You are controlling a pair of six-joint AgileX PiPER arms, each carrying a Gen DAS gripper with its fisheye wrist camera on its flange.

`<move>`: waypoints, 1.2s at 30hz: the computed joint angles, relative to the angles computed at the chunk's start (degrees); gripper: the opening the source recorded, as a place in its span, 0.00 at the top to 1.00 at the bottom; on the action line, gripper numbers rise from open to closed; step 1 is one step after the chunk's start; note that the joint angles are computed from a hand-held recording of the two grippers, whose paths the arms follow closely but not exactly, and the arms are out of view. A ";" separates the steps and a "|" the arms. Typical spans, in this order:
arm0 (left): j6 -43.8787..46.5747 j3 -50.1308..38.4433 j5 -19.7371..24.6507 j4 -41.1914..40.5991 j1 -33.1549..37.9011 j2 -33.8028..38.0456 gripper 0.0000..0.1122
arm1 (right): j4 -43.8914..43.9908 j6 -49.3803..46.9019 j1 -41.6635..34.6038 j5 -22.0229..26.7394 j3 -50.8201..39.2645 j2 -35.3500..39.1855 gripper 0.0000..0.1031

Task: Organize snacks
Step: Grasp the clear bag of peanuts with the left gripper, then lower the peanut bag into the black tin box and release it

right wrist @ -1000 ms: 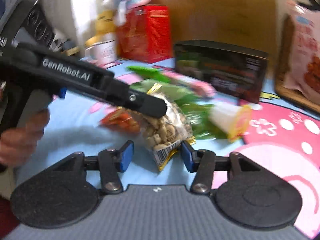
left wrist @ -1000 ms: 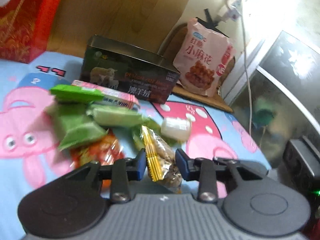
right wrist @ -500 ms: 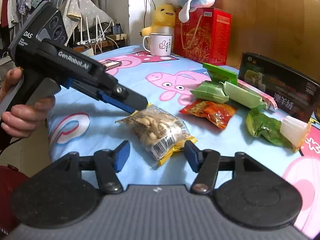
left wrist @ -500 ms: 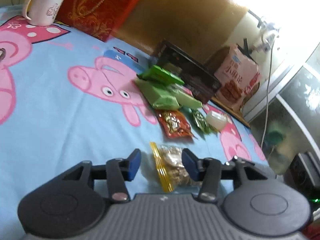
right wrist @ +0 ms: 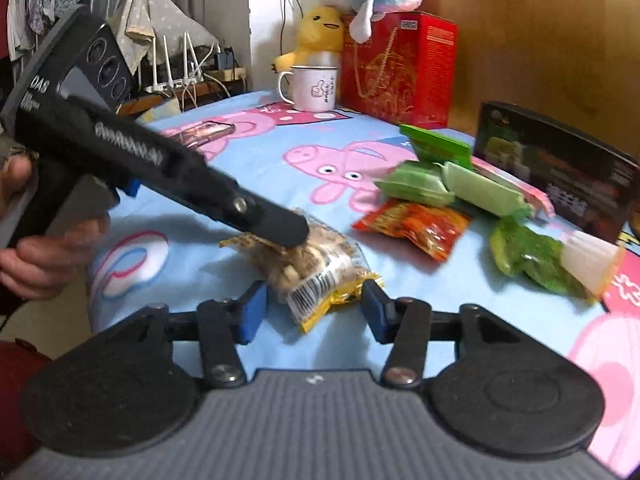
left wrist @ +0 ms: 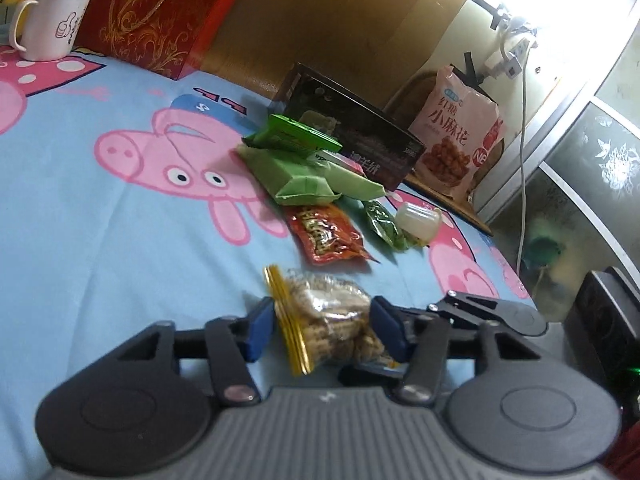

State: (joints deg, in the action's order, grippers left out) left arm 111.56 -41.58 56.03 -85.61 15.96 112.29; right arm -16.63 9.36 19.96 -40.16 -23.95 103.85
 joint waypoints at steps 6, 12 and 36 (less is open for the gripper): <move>-1.98 -2.18 1.71 1.68 0.09 0.90 0.62 | -0.71 2.19 0.03 -1.61 -0.33 0.82 0.53; -1.64 -3.39 1.87 0.55 -4.73 -2.45 0.63 | 3.51 2.51 -1.17 -5.60 2.78 -1.52 0.59; -45.71 -65.98 -16.41 12.95 -30.38 23.47 0.59 | 8.53 -3.81 -21.58 11.40 -34.39 12.44 0.51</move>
